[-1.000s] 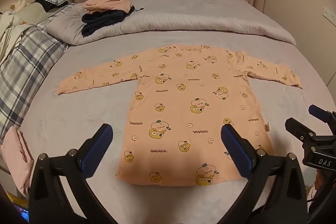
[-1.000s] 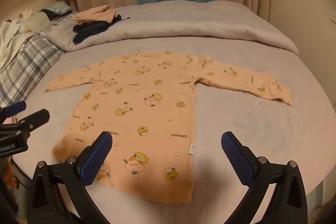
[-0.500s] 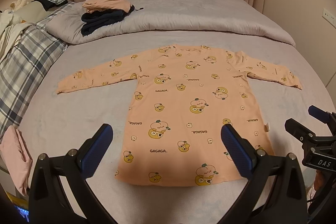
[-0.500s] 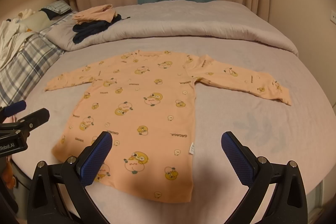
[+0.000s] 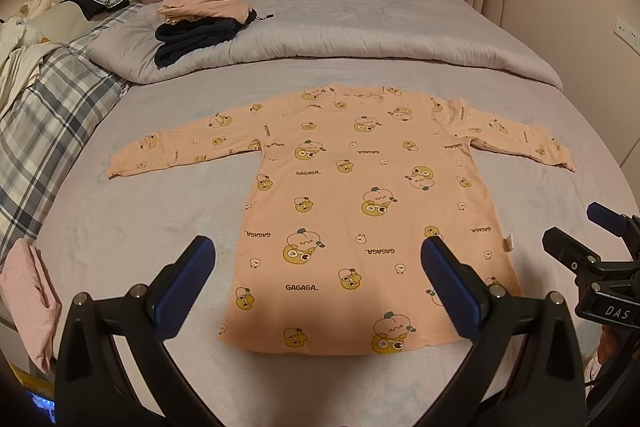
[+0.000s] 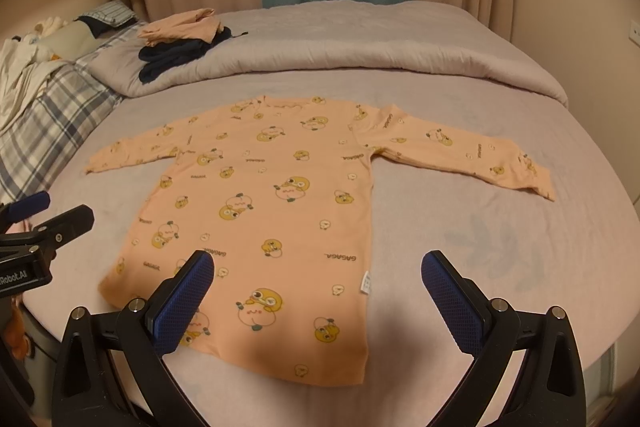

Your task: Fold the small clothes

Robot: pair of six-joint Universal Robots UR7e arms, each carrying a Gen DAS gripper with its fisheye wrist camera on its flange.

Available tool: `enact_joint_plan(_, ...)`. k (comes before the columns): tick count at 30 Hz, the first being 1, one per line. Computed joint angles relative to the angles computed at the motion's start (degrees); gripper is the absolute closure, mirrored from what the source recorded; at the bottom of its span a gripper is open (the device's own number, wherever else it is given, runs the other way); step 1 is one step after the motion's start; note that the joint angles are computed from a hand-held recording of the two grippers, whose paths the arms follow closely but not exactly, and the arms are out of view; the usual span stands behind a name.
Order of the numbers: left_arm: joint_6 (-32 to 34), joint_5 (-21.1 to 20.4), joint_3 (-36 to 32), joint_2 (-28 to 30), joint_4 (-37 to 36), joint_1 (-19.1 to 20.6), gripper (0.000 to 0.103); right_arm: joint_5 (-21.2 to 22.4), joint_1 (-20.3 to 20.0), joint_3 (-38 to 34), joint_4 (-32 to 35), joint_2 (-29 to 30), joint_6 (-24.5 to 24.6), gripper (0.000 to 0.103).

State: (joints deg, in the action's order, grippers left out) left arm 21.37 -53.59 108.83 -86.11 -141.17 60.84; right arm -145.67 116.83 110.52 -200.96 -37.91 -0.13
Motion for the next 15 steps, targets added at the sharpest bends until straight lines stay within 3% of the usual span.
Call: enact_joint_plan(15,0.3,-0.2,0.0,0.0,0.2,0.3,0.0,-0.1,0.0,0.2,-0.1,0.0,0.1,0.0)
